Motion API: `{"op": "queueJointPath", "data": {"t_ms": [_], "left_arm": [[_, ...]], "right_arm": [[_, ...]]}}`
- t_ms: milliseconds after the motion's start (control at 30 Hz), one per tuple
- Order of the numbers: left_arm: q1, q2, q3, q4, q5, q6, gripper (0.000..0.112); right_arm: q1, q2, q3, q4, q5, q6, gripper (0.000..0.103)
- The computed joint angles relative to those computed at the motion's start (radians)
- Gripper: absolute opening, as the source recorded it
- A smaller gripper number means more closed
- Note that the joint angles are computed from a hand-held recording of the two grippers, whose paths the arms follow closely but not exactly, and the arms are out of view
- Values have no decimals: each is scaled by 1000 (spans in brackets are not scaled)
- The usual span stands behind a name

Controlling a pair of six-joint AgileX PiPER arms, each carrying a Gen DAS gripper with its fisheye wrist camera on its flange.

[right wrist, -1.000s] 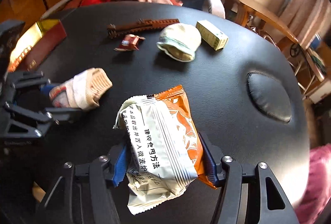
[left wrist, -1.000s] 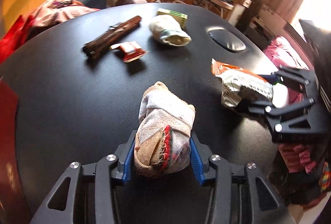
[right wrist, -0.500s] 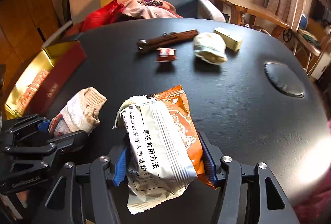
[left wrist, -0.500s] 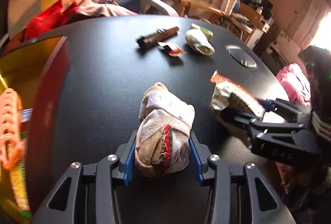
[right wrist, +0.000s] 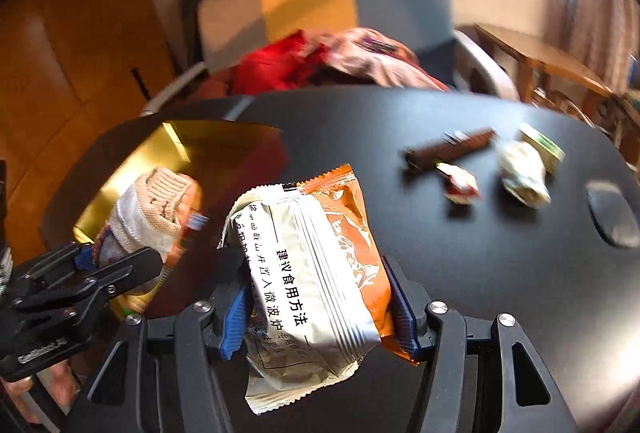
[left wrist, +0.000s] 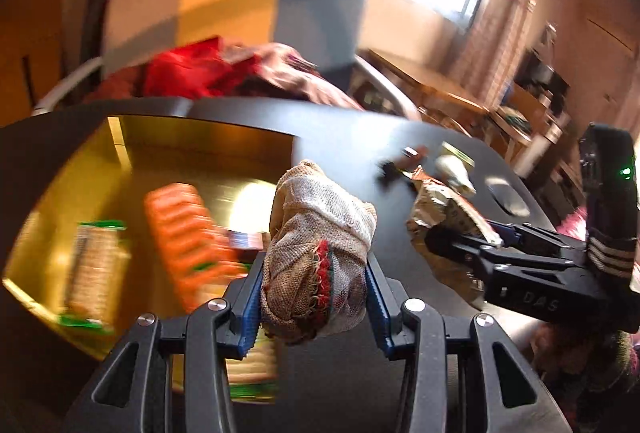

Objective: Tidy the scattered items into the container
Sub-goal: 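Lower the sock bundle and snack bag into the gold box and open both grippers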

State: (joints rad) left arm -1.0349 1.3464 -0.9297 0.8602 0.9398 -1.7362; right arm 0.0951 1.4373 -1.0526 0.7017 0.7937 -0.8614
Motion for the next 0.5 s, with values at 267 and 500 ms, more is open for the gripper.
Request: {"op": "queueJointPath", "data": {"t_ms": [267,500], "left_arm": [[126,-198,156,-32,102,11,45],[263,-235,251,-80,35,41,45]], "right_arm": [[314,71,-136,-57,-44,174,60],[483,203,-251,-151,-55,287,60]]}}
